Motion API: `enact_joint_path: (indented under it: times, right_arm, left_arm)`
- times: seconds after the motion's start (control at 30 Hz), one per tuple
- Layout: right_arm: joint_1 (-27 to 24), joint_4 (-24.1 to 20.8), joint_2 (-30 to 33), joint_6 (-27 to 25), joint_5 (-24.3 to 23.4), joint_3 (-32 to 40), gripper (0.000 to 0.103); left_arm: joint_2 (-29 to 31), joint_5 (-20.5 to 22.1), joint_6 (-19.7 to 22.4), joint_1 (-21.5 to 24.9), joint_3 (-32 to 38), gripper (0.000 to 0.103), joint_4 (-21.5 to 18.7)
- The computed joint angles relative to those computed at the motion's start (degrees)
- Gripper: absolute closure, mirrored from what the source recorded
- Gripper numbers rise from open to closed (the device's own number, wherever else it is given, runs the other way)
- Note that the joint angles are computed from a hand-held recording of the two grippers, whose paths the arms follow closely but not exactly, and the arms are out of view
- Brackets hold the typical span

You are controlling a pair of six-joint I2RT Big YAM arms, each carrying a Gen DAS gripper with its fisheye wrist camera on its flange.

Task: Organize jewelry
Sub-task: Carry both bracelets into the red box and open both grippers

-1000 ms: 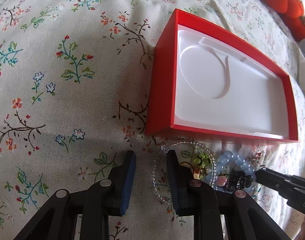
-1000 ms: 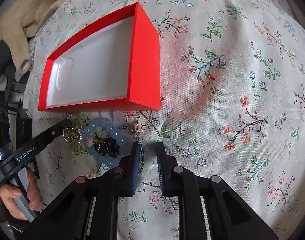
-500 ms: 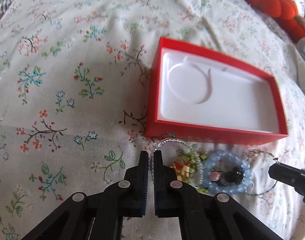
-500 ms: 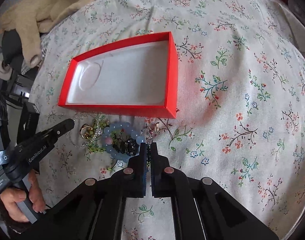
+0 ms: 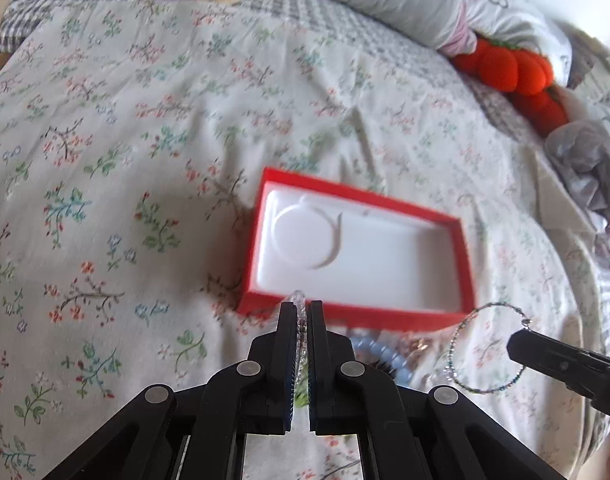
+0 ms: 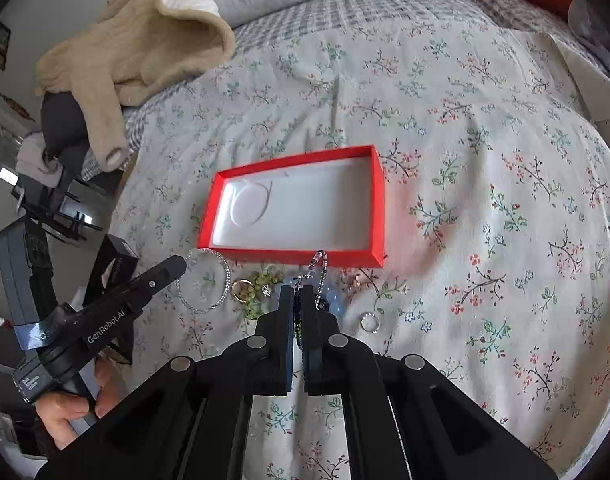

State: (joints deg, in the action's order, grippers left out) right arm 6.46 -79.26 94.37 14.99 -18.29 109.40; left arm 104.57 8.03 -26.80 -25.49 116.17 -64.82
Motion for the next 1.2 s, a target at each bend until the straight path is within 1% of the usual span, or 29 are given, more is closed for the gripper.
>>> enact_joint_path:
  times: [0.13, 0.2, 0.33, 0.43, 0.53, 0.57, 0.67, 0.83, 0.9, 0.93, 1.03, 1.13, 1.2]
  right_arm:
    - [0.2, 1.8, 0.8, 0.9, -0.1, 1.9, 0.101]
    - [0.2, 2.1, 2.0, 1.7, -0.3, 3.4, 0.101]
    - [0.5, 2.6, 4.2, 2.8, 0.6, 5.7, 0.100]
    - [0.3, 3.0, 5.3, 3.5, 0.8, 6.6, 0.100]
    - [0.0, 3.6, 5.9, 3.9, 1.2, 6.9, 0.100]
    - [0.0, 3.9, 6.0, 3.9, 1.4, 6.8, 0.100]
    - [-0.1, 4.3, 6.5, 3.5, 1.7, 6.6, 0.100]
    - [0.2, 4.9, 7.5, 3.3, 0.4, 6.8, 0.100]
    - [0.5, 5.6, 7.7, 3.1, -0.5, 6.7, 0.100]
    - [0.6, 6.0, 7.8, 2.9, -0.6, 6.6, 0.100]
    - [0.8, 5.9, 8.2, 2.8, 1.1, 6.4, 0.100]
    - [0.5, 4.8, 9.0, 2.8, 3.1, 6.7, 0.100]
    - [0.2, 4.0, 9.5, 2.8, 3.6, 7.0, 0.100]
  left_arm:
    - [0.9, 1.8, -0.7, 0.1, 1.6, 0.103, 3.1]
    - [1.8, 3.4, -1.6, 0.3, 2.9, 0.103, 3.7]
    - [2.8, 6.9, -2.7, 0.1, 4.5, 0.103, 6.1]
    - [2.9, 9.0, -3.4, 0.0, 4.4, 0.103, 9.1]
    - [3.9, 10.4, -3.9, 0.2, 4.9, 0.103, 10.4]
    - [4.6, 10.5, -4.1, 0.4, 5.3, 0.103, 10.0]
    - [7.0, 7.9, -3.7, 0.4, 7.1, 0.103, 7.0]
    - [8.1, 3.6, -2.0, 0.8, 7.4, 0.103, 5.7]
    - [8.7, 0.9, -0.9, 0.7, 8.1, 0.103, 4.5]
    - [9.0, 0.2, -0.5, 0.7, 8.2, 0.103, 4.3]
    - [9.5, -1.0, 0.0, 0.8, 8.4, 0.103, 3.6]
    - [10.0, -1.4, 0.3, 0.8, 8.9, 0.103, 3.0]
    - [10.1, -1.9, 0.8, 0.7, 9.0, 0.103, 2.9]
